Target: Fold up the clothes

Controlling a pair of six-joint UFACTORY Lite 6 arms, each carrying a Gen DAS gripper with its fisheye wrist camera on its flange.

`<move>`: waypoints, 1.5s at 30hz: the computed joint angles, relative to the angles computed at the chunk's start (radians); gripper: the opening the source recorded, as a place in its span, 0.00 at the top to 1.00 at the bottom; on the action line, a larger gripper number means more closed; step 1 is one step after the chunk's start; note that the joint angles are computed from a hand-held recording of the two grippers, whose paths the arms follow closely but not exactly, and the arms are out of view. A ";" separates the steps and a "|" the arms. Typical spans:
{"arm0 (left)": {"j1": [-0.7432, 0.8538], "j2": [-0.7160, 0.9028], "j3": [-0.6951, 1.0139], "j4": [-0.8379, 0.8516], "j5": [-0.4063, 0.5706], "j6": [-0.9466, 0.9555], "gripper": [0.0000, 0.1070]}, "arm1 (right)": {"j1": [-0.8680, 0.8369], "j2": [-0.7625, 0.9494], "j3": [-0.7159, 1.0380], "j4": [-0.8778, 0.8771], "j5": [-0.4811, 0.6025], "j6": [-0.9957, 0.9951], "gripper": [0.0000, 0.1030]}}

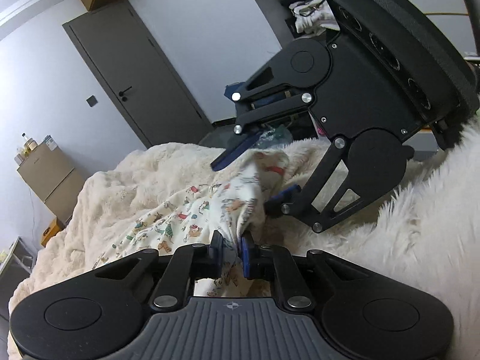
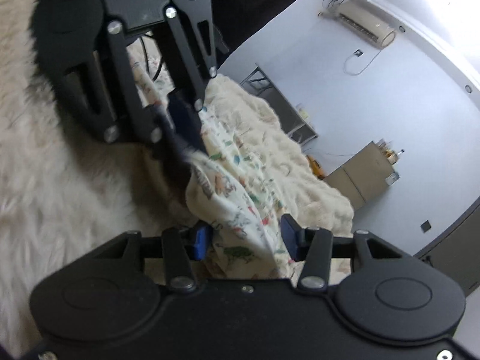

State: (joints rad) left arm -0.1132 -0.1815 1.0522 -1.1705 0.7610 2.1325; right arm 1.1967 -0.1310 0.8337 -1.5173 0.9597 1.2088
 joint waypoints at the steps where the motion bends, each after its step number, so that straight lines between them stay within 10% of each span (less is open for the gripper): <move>1: 0.006 0.002 0.004 -0.001 0.007 -0.003 0.91 | 0.006 -0.020 -0.011 0.004 0.004 0.017 0.54; 13: 0.082 0.040 0.086 -0.035 0.161 -0.067 0.96 | -0.139 0.310 0.161 -0.041 0.097 0.020 0.51; 24: 0.064 0.020 0.085 -0.022 0.066 -0.058 0.97 | -0.022 -0.310 -0.082 0.263 0.066 -0.240 0.43; 27: 0.062 0.025 0.089 -0.021 0.071 -0.073 0.97 | -0.036 -0.448 -0.109 0.322 -0.082 -0.255 0.51; 31: 0.066 0.039 0.098 -0.044 0.069 -0.088 0.97 | -0.139 -0.516 -0.099 0.499 -0.332 -0.371 0.99; 45: 0.110 0.015 0.077 -0.066 0.208 -0.046 1.00 | -0.234 -0.137 -0.024 0.086 -0.309 0.187 1.00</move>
State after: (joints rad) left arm -0.0031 -0.1664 1.1291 -1.2366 0.9689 2.0866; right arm 0.9626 -0.2680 0.8096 -1.4314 0.6503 1.3962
